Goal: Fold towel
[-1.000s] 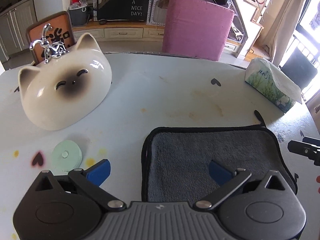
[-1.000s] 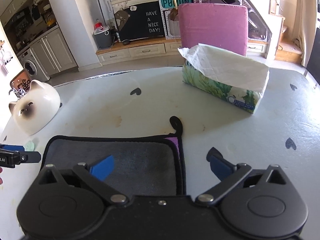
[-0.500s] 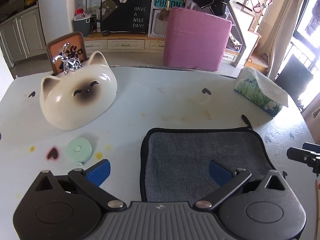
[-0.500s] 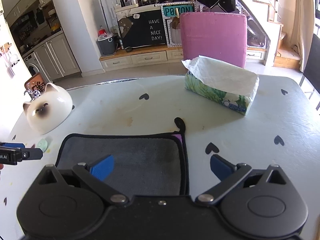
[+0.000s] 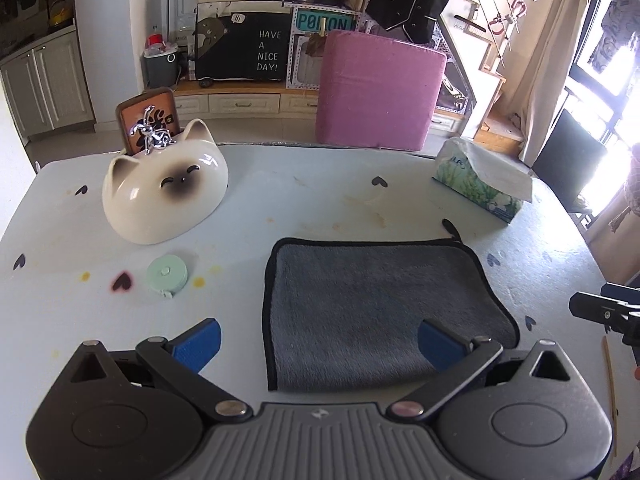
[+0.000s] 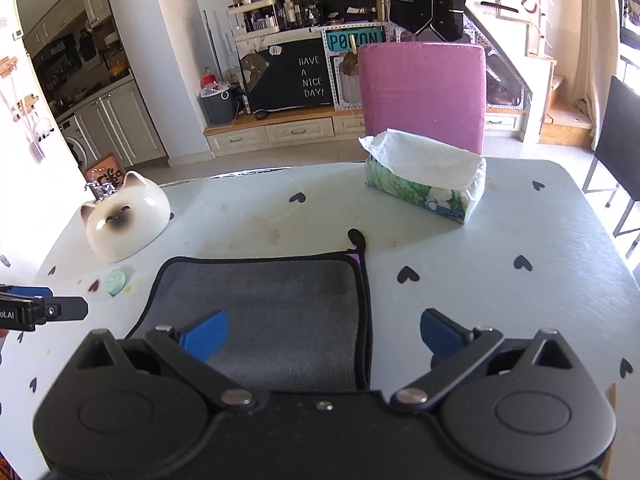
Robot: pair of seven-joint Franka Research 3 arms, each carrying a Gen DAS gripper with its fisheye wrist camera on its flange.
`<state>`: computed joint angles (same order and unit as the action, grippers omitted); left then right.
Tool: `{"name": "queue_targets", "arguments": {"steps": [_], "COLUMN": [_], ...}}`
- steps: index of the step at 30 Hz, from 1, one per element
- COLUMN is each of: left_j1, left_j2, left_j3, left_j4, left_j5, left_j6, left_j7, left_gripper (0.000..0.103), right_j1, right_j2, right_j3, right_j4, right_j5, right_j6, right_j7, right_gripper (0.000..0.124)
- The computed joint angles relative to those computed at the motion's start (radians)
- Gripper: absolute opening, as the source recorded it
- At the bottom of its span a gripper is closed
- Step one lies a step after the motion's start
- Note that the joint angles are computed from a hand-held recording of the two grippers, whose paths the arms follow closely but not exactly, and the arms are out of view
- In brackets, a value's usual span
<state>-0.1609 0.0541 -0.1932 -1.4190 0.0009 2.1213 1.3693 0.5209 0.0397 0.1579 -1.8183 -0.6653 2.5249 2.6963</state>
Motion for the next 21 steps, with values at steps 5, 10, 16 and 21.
{"name": "queue_targets", "arguments": {"steps": [5, 10, 16, 21], "left_j1": [-0.002, -0.007, -0.019, -0.034], "left_j2": [-0.062, -0.13, -0.205, -0.272], "left_j3": [0.0, 0.006, 0.014, 0.03], "left_j4": [-0.059, -0.128, -0.205, -0.275], "left_j5": [-0.009, -0.018, -0.035, -0.083], "left_j6": [0.01, 0.033, 0.061, 0.077], "left_j7": [-0.01, -0.009, -0.002, 0.037], "left_gripper": [0.103, 0.103, 0.103, 0.103], "right_j1": [0.002, -0.008, -0.028, -0.048], "right_j2": [-0.047, -0.1, -0.161, -0.212], "right_j3": [0.02, 0.052, 0.096, 0.131], "right_j4": [-0.043, -0.093, -0.146, -0.195], "right_j5": [-0.025, -0.056, -0.086, -0.093], "right_j6": [-0.001, -0.001, 0.007, 0.027], "right_j7": [0.031, 0.07, 0.105, 0.133], "right_gripper": [0.103, 0.103, 0.103, 0.103]}}
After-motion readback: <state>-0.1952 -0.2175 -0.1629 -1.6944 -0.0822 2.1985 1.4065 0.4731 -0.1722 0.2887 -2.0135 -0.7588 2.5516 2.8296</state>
